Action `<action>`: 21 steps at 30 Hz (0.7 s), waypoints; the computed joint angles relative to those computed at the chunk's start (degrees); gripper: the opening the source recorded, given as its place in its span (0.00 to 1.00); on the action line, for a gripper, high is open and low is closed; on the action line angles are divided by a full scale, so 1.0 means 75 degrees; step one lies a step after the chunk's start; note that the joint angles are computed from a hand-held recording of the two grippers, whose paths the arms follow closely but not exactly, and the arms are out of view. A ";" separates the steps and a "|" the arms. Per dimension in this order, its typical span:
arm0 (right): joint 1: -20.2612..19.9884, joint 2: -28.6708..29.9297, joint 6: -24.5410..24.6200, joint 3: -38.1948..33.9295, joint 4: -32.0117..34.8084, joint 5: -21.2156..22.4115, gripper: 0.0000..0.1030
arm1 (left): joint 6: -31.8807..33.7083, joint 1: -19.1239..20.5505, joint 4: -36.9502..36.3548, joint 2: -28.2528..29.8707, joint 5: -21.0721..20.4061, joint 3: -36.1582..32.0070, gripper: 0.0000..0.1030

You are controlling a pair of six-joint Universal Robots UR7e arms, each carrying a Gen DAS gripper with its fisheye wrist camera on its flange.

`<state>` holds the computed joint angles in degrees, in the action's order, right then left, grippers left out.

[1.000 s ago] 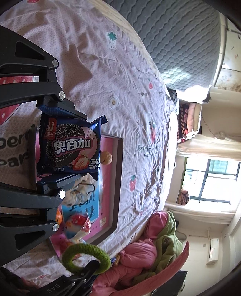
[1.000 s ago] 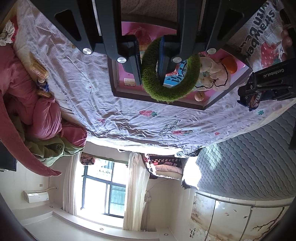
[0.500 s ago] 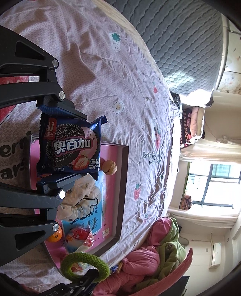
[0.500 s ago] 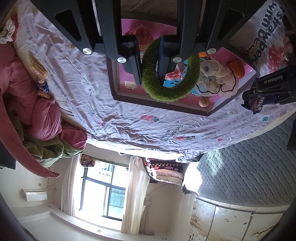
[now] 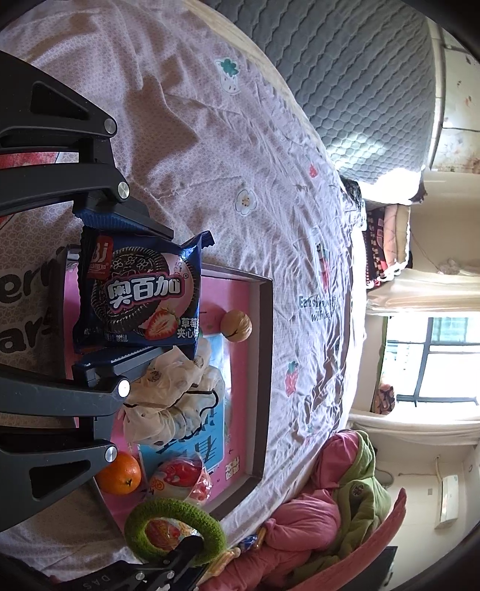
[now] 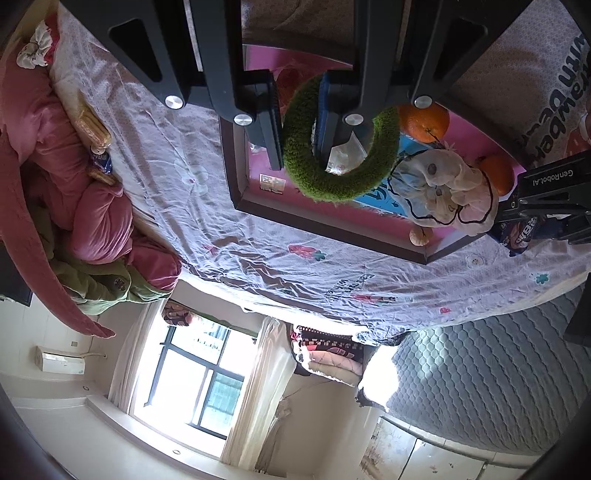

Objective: Organize objects
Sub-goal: 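Lift and carry the cookie packet over the box while the right gripper carries the ring there, then lower the green ring into the box and open the right gripper while the left holds the packet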

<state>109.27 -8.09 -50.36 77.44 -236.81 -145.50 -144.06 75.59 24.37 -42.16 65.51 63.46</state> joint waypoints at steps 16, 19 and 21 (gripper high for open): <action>-0.0013 0.0226 -0.0082 -0.0195 0.0306 -0.0043 0.16 | -0.0103 -0.0048 0.0053 0.0002 0.0196 0.0123 0.51; -0.0023 0.0181 0.0010 -0.0108 0.0337 -0.0017 0.16 | -0.0158 -0.0047 0.0117 0.0066 0.0098 0.0054 0.51; -0.0031 0.0155 0.0075 -0.0052 0.0366 -0.0009 0.16 | -0.0198 -0.0018 0.0209 0.0119 0.0092 -0.0050 0.51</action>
<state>109.05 -6.93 -49.79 77.05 -234.07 -145.57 -145.54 75.46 25.94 -41.26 66.20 63.08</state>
